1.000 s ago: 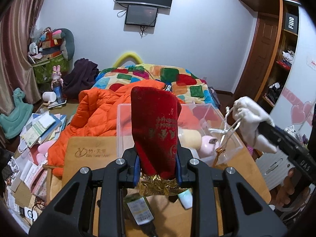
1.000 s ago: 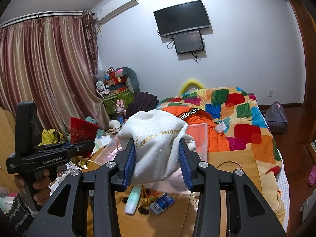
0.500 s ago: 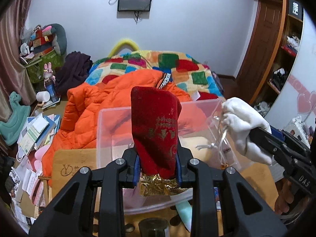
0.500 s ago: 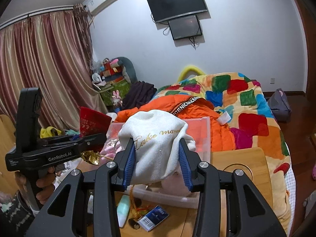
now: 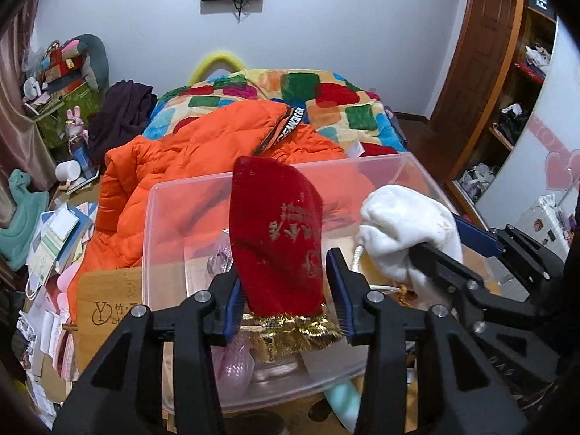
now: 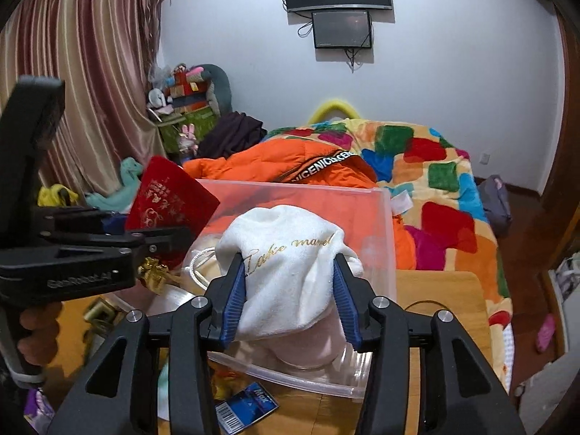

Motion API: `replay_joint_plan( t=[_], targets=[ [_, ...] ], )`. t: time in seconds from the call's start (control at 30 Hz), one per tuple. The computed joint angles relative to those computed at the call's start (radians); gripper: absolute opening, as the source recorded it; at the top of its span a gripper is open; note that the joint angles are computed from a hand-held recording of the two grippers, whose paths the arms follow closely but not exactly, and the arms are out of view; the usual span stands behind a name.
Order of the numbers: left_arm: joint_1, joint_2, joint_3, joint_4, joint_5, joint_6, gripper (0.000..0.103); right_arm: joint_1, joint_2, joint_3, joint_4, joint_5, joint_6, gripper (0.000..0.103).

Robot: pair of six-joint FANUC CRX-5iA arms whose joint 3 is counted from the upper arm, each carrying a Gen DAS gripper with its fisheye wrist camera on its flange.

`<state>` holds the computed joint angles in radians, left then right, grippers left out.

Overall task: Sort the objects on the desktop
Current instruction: 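Carry the red pouch and white cloth bag into the clear box and release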

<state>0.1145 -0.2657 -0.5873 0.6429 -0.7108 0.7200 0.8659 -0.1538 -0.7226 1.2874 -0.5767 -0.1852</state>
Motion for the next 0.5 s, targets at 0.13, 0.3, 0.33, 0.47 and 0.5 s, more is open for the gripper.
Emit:
replay_joint_plan(
  t=[0.13,0.3,0.33,0.47,0.5],
  targets=[
    [0.018,-0.031,-0.021,0.061,-0.017,-0.051,0.059,0.04,-0.006,0.002,0.044,-0.088,-0.028,0.051],
    [0.036,-0.103,-0.058,0.116,-0.004,-0.105,0.066,0.112,-0.036,-0.016,0.155,-0.244,-0.115,0.082],
    [0.041,-0.128,-0.07,0.123,0.008,-0.113,0.071,0.126,-0.046,-0.021,0.168,-0.266,-0.126,0.084],
    [0.069,-0.194,-0.105,0.166,0.009,-0.153,0.076,0.189,-0.058,-0.02,0.165,-0.361,-0.127,0.087],
    [0.081,-0.209,-0.113,0.176,0.001,-0.163,0.079,0.206,-0.057,-0.02,0.161,-0.387,-0.128,0.088]
  ],
)
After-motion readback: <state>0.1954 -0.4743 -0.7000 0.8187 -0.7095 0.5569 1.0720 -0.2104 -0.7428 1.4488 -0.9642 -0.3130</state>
